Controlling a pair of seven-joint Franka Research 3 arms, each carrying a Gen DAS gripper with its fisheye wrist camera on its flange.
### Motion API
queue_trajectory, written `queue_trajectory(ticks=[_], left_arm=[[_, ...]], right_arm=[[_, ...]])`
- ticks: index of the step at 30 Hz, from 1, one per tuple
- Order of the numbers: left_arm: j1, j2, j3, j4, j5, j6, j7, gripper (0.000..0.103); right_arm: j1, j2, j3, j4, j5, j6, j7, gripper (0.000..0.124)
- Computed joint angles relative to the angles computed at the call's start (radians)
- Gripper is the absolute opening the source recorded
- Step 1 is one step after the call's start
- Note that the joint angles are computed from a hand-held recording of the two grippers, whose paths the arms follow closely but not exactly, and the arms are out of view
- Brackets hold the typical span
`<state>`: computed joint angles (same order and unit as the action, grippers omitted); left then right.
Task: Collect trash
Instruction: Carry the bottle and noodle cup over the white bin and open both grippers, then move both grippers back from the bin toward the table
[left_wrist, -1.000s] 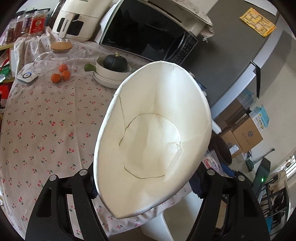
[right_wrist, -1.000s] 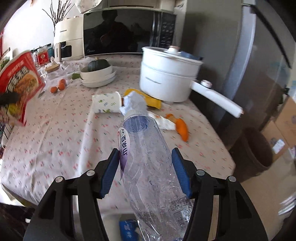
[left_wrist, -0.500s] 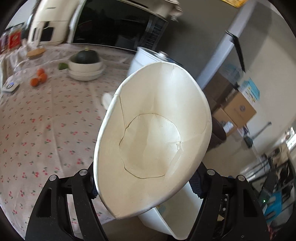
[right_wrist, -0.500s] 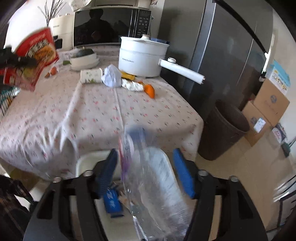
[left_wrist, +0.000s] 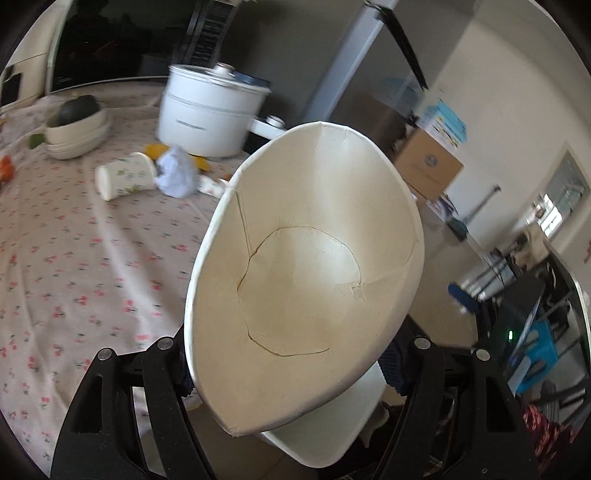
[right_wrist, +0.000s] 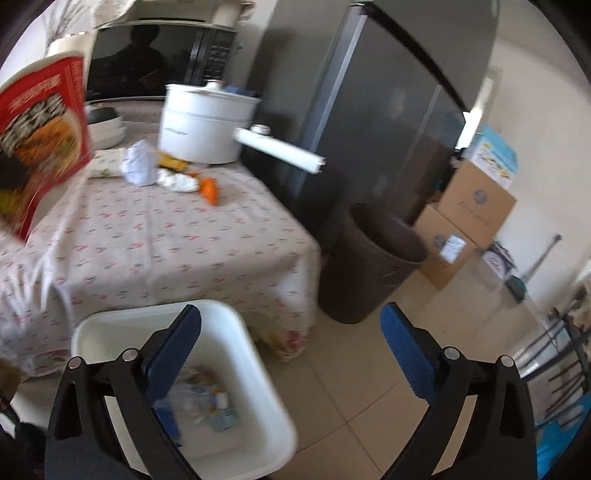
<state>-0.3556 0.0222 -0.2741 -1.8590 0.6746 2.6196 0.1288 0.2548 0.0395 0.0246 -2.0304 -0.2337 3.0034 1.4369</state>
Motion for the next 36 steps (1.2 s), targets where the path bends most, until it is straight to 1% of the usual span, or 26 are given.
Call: queue_trajectory(ticks=[2,6,9,11,14,15,16,17,18,23,24,27,30,32,34,36], left_arm=[[-0.005,0.029,-0.005,0.019,-0.037,0.006,0.052,0.071],[-0.023,0.089,-0.007,0.06,-0.109,0.0,0.149,0.071],[-0.033,0.122,-0.009,0.081,-0.171,-0.001,0.225,0.073],[-0.041,0.144,-0.011,0.106,-0.214,-0.021,0.277,0.073],[-0.054,0.16,-0.006,0.117,-0.243,-0.042,0.316,0.075],[-0.056,0.16,-0.003,0.115,-0.25,-0.041,0.32,0.076],[-0.057,0.158,0.0,0.111,-0.256,-0.04,0.32,0.083],[-0.058,0.157,0.002,0.111,-0.262,-0.042,0.318,0.087],[-0.061,0.153,0.007,0.107,-0.257,-0.042,0.307,0.088],[-0.061,0.136,0.019,0.091,-0.236,-0.046,0.266,0.088],[-0.064,0.131,0.02,0.091,-0.227,-0.057,0.248,0.088],[-0.057,0.114,0.025,0.08,-0.205,-0.074,0.212,0.088],[-0.046,0.088,0.03,0.059,-0.179,-0.092,0.161,0.093],[-0.034,0.065,0.033,0.038,-0.166,-0.107,0.118,0.093],[-0.017,0.036,0.034,0.008,-0.16,-0.107,0.078,0.093],[0.0,0.007,0.033,-0.021,-0.154,-0.115,0.037,0.093]], right_arm=[[0.003,0.018,-0.018,0.029,-0.072,-0.027,0.078,0.096],[-0.001,0.041,-0.028,0.071,-0.067,-0.08,0.112,0.096],[0.002,0.053,-0.037,0.091,-0.077,-0.099,0.146,0.096],[0.005,0.058,-0.045,0.102,-0.094,-0.112,0.174,0.096],[0.005,0.063,-0.049,0.111,-0.108,-0.125,0.194,0.096],[0.005,0.065,-0.049,0.114,-0.11,-0.128,0.197,0.096],[0.005,0.067,-0.049,0.116,-0.11,-0.13,0.197,0.096],[0.006,0.069,-0.049,0.119,-0.116,-0.134,0.202,0.096],[0.007,0.07,-0.05,0.12,-0.12,-0.136,0.205,0.096],[0.014,0.081,-0.044,0.134,-0.115,-0.161,0.199,0.096],[0.014,0.084,-0.04,0.14,-0.104,-0.17,0.188,0.096],[0.015,0.096,-0.019,0.161,-0.032,-0.208,0.122,0.096],[0.027,0.113,-0.005,0.193,0.013,-0.249,0.067,0.096],[0.036,0.13,0.009,0.227,0.053,-0.281,0.02,0.096],[0.05,0.144,0.01,0.255,0.066,-0.304,0.0,0.096],[0.063,0.172,0.019,0.307,0.093,-0.345,-0.032,0.096]])
